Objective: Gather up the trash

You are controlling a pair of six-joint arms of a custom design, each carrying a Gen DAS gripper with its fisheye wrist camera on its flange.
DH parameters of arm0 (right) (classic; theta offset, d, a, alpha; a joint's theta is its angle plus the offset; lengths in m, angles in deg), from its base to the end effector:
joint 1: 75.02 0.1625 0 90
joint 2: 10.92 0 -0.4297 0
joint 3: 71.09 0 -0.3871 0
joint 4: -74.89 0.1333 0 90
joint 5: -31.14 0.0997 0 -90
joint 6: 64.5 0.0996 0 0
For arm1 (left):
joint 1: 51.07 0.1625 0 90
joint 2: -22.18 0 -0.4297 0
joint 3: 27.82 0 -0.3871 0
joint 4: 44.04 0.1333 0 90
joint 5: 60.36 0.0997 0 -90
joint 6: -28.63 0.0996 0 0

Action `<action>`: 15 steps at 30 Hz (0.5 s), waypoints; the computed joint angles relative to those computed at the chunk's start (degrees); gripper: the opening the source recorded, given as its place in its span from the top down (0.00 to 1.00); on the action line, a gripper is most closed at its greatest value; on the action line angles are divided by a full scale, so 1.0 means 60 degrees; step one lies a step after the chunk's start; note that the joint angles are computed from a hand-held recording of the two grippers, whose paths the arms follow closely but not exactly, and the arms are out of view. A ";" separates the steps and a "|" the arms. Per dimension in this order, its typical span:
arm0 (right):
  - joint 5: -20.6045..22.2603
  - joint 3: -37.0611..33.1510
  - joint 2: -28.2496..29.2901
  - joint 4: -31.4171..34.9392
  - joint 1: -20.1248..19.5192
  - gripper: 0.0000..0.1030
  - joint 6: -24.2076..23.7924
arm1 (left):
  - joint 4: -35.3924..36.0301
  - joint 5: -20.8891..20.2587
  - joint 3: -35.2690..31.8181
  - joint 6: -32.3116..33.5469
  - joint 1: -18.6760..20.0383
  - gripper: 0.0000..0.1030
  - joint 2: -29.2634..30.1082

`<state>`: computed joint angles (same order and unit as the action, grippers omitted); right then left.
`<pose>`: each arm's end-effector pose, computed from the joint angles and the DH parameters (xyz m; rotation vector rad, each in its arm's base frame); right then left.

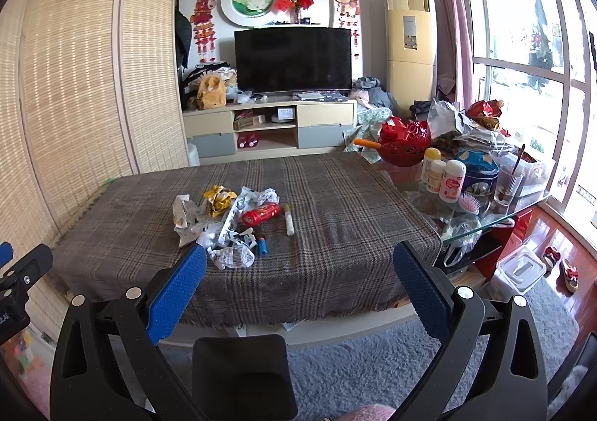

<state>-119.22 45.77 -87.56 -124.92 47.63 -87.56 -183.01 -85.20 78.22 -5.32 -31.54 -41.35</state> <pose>0.2960 -0.3754 0.4069 0.2002 -1.9540 1.3496 -0.4725 -0.4049 0.2552 0.6258 2.1547 -1.2099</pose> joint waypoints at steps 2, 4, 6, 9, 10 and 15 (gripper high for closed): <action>0.0013 -0.0001 -0.0003 0.0065 -0.0004 0.03 0.0056 | -0.0007 -0.0002 -0.0026 0.0026 0.0010 0.08 0.0000; 0.0039 0.0058 -0.0038 0.0028 -0.0021 0.03 0.0032 | -0.0058 0.0007 -0.0021 0.0061 0.0006 0.08 0.0003; 0.0030 0.0048 -0.0012 -0.0018 -0.0023 0.03 0.0006 | -0.0131 -0.0001 -0.0022 0.0132 0.0014 0.08 0.0014; 0.0056 0.0058 -0.0027 -0.0019 -0.0031 0.03 0.0027 | -0.0142 -0.0009 -0.0033 0.0169 0.0009 0.08 0.0007; -0.0017 -0.0029 0.0013 0.0066 0.0052 0.03 0.0097 | -0.0140 -0.0012 -0.0037 0.0165 0.0010 0.08 0.0011; 0.0053 0.0016 -0.0031 0.0190 0.0053 0.03 0.0244 | -0.0203 -0.0023 -0.0037 0.0207 -0.0001 0.08 0.0038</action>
<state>-118.90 45.87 -87.75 -123.78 47.95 -86.10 -184.23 -85.34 78.00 -4.08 -31.54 -41.12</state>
